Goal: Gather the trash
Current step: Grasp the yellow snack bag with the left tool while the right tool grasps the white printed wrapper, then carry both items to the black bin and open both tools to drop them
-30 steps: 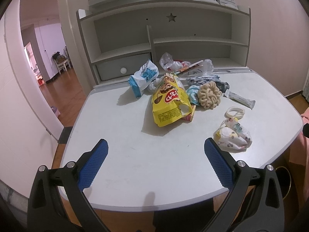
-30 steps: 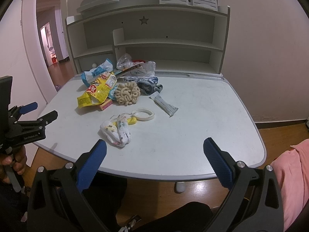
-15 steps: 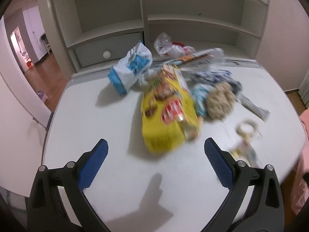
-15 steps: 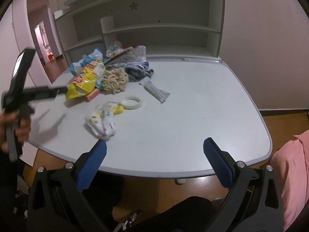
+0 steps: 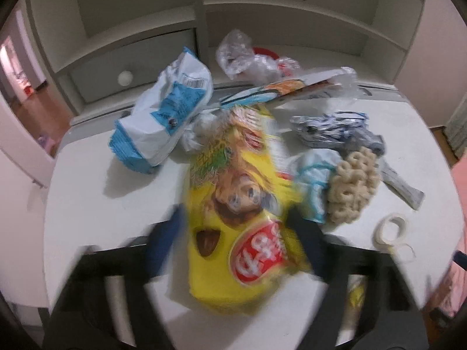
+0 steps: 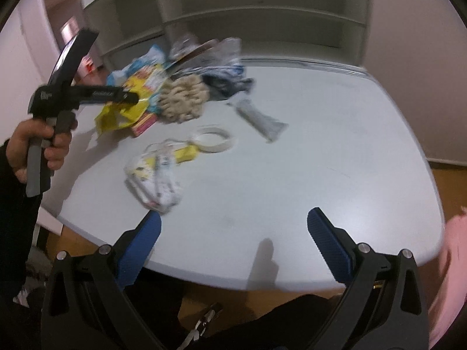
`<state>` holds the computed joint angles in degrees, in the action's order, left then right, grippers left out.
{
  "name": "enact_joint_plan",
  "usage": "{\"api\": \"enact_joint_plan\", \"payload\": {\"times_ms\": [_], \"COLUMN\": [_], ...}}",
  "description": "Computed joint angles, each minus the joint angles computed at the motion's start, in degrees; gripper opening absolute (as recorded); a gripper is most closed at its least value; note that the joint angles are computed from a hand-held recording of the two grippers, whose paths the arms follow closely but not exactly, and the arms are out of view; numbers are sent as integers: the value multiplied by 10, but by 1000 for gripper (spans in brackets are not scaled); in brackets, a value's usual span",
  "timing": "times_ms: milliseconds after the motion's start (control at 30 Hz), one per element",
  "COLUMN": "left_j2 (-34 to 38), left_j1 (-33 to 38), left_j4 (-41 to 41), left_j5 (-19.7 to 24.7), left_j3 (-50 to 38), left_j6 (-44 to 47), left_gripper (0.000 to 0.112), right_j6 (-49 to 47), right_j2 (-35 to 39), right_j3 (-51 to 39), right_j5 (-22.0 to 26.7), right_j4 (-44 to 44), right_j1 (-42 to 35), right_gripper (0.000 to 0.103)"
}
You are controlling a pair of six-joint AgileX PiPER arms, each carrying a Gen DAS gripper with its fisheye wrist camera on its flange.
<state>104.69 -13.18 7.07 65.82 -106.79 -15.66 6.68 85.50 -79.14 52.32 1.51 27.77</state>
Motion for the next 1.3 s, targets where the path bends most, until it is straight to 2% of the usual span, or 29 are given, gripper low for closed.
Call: {"api": "enact_joint_plan", "payload": {"times_ms": [100,267,400,500,533,567,600,700,833,933,1100,1267,1300], "left_j2": [-31,-108,-172,-201,-207,-216,-222,-239,-239,-223,-157,-46,-6], "left_j1": [4,10,19,19,21,17,15,5,-47,-100,-205,-312,-341], "left_j4": [-5,-8,-15,-10,-10,-4,-2,0,20,33,35,13,3], "left_j5": [-21,-49,-57,-64,-67,-70,-72,-75,-75,-78,-87,-90,-86], "left_j3": [36,94,137,162,168,177,183,196,188,174,117,6,-41], "left_j6": [1,7,20,19,21,17,16,14,-7,-24,-43,-32,-21], "left_gripper": [46,44,44,44,44,44,44,44,44,44,44,44,44], "right_j6": [-25,-51,-38,-28,-25,-23,-27,-26,-14,-4,-14,-104,-139], "right_j2": [42,112,172,201,206,208,205,181,117,65,-55,-167,-173], "right_j3": [-50,-138,-211,-246,-252,-255,-257,-246,-199,-154,-32,84,95], "right_j5": [15,55,93,121,128,131,134,126,105,94,79,76,81], "right_j4": [14,47,6,-15,-26,-30,-22,-18,-15,-10,14,80,107], "right_j1": [17,42,78,95,102,106,107,108,88,46,-93,-341,-395], "right_gripper": [97,91,83,64,49,37,34,31,31,31,31,31,31]}}
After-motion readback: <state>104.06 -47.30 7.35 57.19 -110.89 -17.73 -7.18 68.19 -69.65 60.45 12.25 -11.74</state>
